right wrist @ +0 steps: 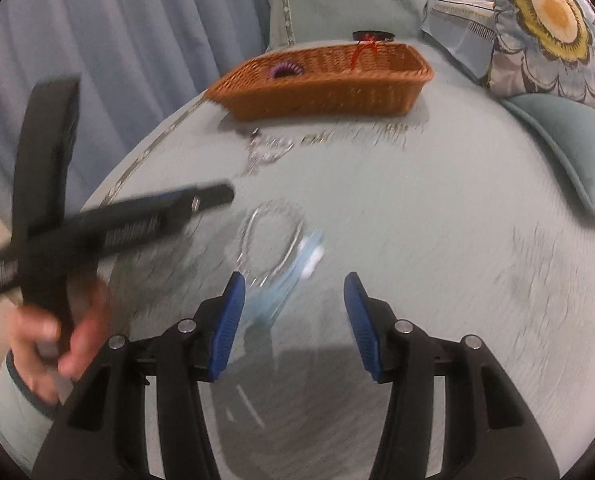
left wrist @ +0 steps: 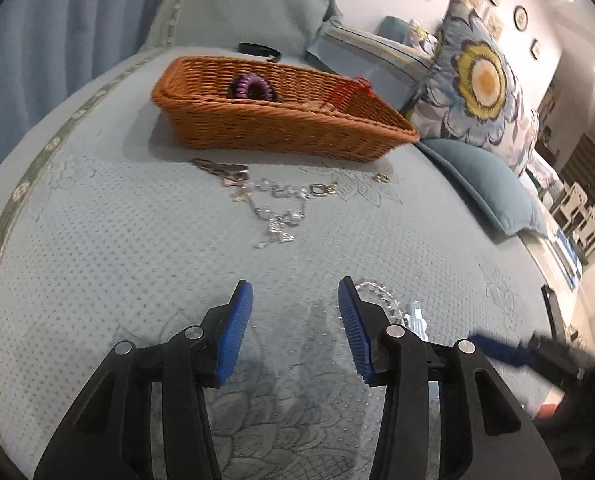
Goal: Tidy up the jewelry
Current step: 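Grasp a clear bead bracelet with the left gripper while the right gripper grasps the light-blue plastic clip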
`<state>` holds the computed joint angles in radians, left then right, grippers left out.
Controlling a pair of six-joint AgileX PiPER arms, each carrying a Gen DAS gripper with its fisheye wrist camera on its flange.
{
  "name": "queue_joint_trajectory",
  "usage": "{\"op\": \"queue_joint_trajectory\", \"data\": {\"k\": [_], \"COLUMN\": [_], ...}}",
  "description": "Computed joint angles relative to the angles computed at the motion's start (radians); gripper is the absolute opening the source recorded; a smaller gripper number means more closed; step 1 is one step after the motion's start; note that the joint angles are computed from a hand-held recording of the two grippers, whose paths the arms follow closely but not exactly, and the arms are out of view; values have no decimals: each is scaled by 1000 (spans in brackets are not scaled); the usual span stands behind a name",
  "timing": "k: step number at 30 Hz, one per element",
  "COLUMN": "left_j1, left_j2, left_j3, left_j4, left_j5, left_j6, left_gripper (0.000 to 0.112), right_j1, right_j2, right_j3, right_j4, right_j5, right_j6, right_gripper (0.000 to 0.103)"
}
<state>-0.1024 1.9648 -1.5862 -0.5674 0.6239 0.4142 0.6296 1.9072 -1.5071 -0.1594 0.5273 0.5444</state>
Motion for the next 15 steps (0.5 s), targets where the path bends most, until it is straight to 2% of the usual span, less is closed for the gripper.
{"op": "queue_joint_trajectory", "data": {"k": [2, 5, 7, 9, 12, 15], "left_j1": [10, 2, -7, -15, -24, -39], "left_j2": [0, -3, -1, 5, 17, 28], "left_j3": [-6, -6, -3, -6, -16, -29], "left_j4": [-25, -29, -26, -27, -19, 11], "left_j5": [13, 18, 19, 24, 35, 33], "left_j6": [13, 16, 22, 30, 29, 10], "left_gripper": [42, 42, 42, 42, 42, 42], "right_j1": [40, 57, 57, 44, 28, -1], "right_j2": [25, 58, 79, 87, 84, 91], "right_j3": [-21, -60, -79, -78, -78, -90], "right_j4": [-109, -187, -231, -243, -299, -254], "right_j5": [26, 53, 81, 85, 98, 87], "right_j6": [86, 146, 189, 208, 265, 223], "right_gripper": [48, 37, 35, 24, 22, 22]}}
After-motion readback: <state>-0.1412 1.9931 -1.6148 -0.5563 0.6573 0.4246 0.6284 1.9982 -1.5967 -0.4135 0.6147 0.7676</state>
